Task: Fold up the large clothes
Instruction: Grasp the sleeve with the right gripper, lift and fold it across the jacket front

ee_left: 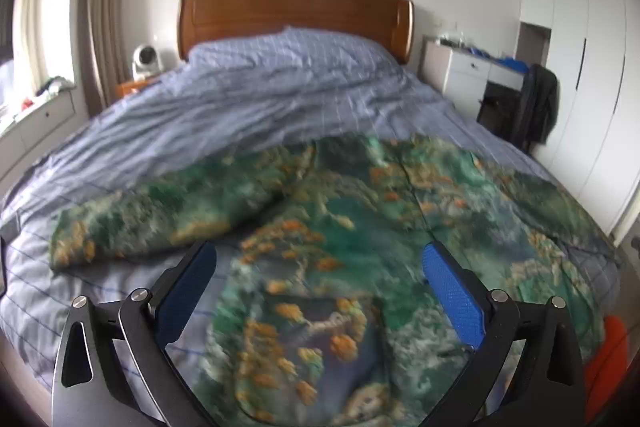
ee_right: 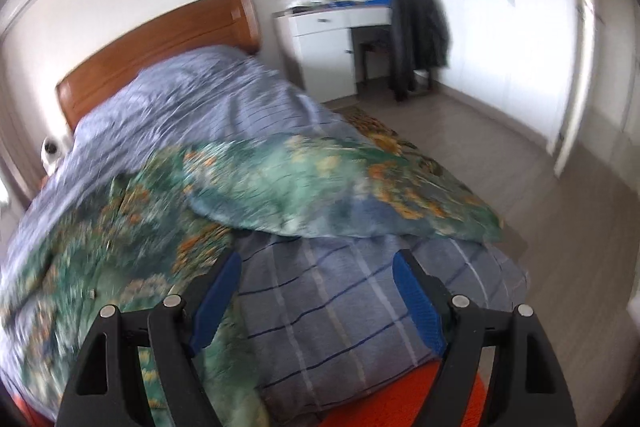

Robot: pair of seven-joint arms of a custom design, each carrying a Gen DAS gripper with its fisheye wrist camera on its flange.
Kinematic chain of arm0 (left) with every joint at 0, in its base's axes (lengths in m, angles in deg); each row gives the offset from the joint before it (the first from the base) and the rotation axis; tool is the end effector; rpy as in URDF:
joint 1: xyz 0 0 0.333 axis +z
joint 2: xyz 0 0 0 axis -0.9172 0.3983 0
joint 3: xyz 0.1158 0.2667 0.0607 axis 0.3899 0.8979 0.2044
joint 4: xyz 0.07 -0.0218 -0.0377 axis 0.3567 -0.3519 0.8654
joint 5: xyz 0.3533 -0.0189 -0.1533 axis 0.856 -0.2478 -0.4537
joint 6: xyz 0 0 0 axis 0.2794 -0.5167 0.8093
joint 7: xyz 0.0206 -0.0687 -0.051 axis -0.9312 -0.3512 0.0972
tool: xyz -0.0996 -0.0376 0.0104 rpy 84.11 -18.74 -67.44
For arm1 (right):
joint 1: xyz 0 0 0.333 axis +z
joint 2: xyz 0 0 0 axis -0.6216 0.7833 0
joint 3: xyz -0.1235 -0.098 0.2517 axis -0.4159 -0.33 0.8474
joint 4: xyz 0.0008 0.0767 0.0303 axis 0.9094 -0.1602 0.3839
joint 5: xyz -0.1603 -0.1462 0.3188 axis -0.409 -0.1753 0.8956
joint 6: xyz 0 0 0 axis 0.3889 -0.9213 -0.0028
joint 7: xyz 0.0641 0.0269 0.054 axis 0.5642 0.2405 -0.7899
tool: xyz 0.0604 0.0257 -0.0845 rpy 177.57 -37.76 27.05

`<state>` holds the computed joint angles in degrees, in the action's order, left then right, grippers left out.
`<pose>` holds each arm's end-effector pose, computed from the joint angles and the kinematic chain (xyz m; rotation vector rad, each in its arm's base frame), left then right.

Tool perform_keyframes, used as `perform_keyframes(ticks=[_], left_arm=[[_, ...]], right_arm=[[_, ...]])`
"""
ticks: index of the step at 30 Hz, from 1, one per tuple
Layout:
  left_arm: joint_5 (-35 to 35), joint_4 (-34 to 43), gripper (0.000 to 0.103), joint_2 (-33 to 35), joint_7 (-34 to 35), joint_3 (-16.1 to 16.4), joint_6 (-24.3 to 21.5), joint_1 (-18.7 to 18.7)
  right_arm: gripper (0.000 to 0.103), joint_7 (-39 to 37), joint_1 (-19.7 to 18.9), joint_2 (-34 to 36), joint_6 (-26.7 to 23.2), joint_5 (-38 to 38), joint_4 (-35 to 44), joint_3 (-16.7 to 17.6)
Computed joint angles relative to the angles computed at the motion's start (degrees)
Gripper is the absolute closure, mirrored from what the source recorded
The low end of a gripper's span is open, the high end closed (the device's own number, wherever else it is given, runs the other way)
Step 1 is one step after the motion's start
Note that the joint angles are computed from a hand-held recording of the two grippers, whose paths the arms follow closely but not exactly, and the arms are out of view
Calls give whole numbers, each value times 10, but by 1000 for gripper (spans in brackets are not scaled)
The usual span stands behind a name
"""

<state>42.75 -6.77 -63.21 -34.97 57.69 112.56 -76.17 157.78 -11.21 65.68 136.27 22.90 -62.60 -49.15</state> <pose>0.6457 -0.1825 0.5132 -1.8525 1.3689 -0.8152 0.6782 0.3303 0.4900 -1.4368 1.8614 -0.7032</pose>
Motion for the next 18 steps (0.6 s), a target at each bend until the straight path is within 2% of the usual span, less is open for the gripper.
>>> perform_keyframes(ticks=[3,5,6,8,9,10,14,17,18], left_arm=[[-46,6,0,13,25,-12,16,9],[-74,14,0,23,45,-17,14,9],[-86,21,0,29,55,-19,8,7],[-103,29,0,37,72,-21,5,4],[-110,33,0,41,78,-21,4,3],[-116,36,0,43,83,-21,4,1],[-124,33,0,39,88,-18,3,-7],[-118,28,0,36,80,-12,-7,-12],[-118,25,0,34,75,-11,-14,-12]], right_arm=[[23,55,-27,-24,46,27,-53,-1],[23,75,-66,-31,107,76,-90,21],[23,69,-97,-28,143,122,-104,47],[23,33,-173,-4,192,209,-110,130],[23,4,-194,16,206,270,-102,154],[23,3,-201,34,212,294,-88,159],[23,88,-159,90,201,296,-23,78],[24,164,-147,130,227,297,13,43],[29,189,-135,144,223,286,33,21]])
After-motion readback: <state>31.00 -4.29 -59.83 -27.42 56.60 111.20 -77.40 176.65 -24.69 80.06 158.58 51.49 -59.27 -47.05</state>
